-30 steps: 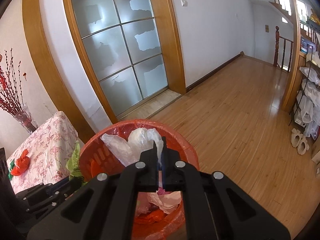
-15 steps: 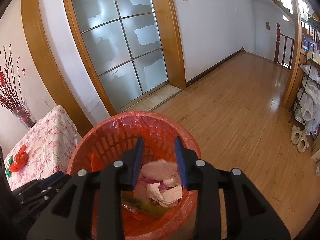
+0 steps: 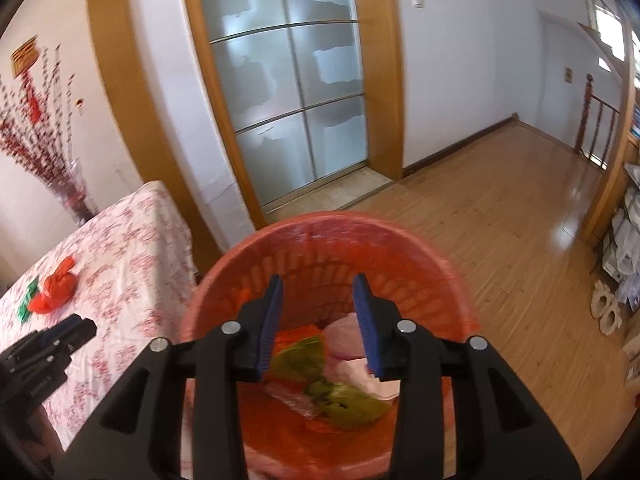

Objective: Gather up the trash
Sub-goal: 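Open both grippers to drop the bags into the orange basket, then move both open grippers back toward the green and red bags on the bed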

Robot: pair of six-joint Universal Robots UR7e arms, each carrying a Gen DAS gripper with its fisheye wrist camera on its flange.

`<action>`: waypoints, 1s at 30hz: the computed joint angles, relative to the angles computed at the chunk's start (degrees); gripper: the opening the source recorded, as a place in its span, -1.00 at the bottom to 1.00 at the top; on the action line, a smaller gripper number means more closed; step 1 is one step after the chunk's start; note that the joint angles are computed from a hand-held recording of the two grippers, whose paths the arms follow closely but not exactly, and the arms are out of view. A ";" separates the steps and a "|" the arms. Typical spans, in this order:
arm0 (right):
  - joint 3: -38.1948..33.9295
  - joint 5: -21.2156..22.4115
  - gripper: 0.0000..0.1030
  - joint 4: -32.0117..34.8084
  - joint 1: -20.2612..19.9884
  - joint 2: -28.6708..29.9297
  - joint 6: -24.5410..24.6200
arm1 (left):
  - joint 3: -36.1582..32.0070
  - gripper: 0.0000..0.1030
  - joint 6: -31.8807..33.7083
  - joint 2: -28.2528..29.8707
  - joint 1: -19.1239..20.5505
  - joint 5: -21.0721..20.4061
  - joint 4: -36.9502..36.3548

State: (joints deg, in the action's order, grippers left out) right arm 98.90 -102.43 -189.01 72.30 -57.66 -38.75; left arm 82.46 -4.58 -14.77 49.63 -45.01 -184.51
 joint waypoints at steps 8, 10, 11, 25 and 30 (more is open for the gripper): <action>2.23 -0.01 0.03 0.40 4.78 3.28 -2.48 | 12.09 -0.05 -2.67 -8.16 2.68 6.25 -6.57; 2.61 0.33 0.12 0.62 6.08 4.23 -2.75 | 14.72 0.04 -3.06 -10.03 3.39 8.67 -8.44; 2.69 0.40 0.15 0.71 6.88 4.98 -2.87 | 15.68 0.07 -3.33 -10.66 3.67 9.76 -9.17; -6.57 -1.58 0.50 6.32 16.90 20.77 3.87 | 27.67 0.33 -4.49 -20.37 9.33 17.39 -20.29; -12.63 -3.09 0.50 9.12 19.07 26.17 8.52 | 29.11 0.37 -4.13 -21.73 10.66 18.59 -22.25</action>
State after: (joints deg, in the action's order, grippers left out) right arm 86.27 -105.52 -179.89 91.37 -31.49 -30.22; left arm 111.56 -8.71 -36.51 60.30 -26.41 -206.76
